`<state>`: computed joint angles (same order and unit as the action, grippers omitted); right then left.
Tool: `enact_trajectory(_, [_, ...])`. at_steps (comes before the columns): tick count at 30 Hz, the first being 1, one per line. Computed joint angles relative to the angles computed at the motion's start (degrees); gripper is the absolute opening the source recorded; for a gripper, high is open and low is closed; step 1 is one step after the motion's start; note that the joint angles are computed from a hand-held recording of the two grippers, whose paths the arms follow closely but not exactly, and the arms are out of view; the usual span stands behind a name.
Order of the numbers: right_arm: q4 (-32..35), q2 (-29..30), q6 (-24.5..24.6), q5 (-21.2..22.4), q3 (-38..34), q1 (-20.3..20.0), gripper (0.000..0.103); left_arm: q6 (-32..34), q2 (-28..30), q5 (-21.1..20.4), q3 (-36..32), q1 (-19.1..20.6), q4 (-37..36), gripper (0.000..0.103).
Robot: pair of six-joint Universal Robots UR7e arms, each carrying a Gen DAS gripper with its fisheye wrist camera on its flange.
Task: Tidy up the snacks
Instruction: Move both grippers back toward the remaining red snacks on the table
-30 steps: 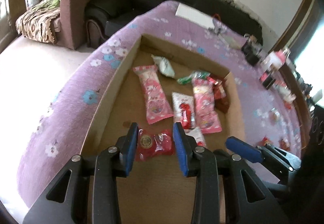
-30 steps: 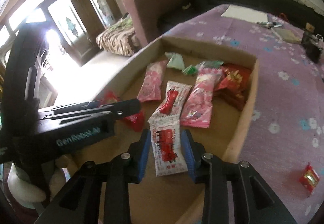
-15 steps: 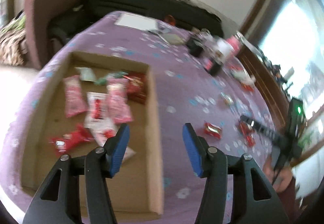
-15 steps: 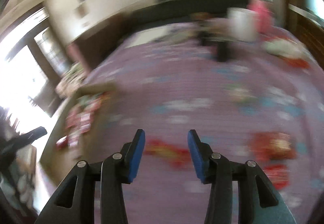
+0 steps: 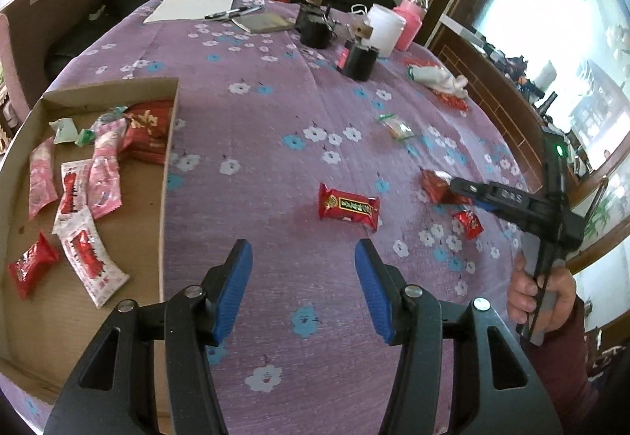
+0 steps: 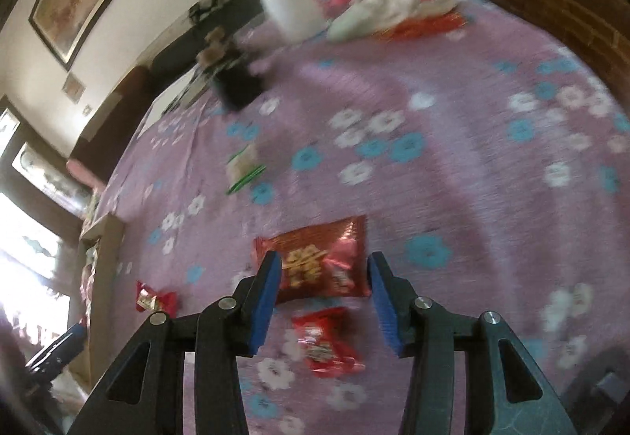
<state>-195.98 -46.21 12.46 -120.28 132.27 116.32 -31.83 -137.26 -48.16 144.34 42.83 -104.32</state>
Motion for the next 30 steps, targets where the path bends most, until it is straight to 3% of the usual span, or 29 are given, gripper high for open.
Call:
enact_trajectory(4, [1.1,3.6,-3.7,1.6,-4.0,0.9,0.050,-1.3,0.2,0.1,0.2,-1.0,1.6,0.053])
enact_trajectory(6, [2.5,3.6,-6.2,8.4,-4.8,-0.5,0.050,-1.2,-0.1,0.4,0.2,-1.7,2.6,0.053])
enact_trajectory(8, [2.2,3.5,-8.5,12.3,-4.7,-1.1,0.049,0.1,0.0,0.6,0.4,-1.9,2.3,0.053])
enact_trajectory(12, [-4.1,5.0,-9.1,4.7,-5.1,1.1,0.058,3.8,2.6,0.8,1.2,-0.9,-2.3,0.053])
enact_trajectory(17, [-2.6,6.6,-10.7,4.9,-7.4,1.7,0.058,9.8,7.4,-0.5,2.9,0.2,-9.3,0.053])
enact_trajectory(22, [-0.1,8.5,-13.9,11.3,-9.7,0.5,0.058,18.5,11.7,0.6,3.9,-1.0,-13.4,0.053])
enact_trajectory(26, [9.8,5.7,-14.1,15.3,-9.4,-0.7,0.059,27.0,17.2,-0.3,3.3,0.4,-18.6,0.053])
enact_trajectory(29, [15.1,2.3,-15.0,26.1,-7.0,-4.3,0.064,33.6,21.7,-1.0,2.8,2.3,-23.2,0.052])
enact_trajectory(30, [14.6,2.2,-14.9,27.7,-6.5,-5.1,0.064,36.0,23.6,-1.0,2.6,3.0,-24.9,0.052])
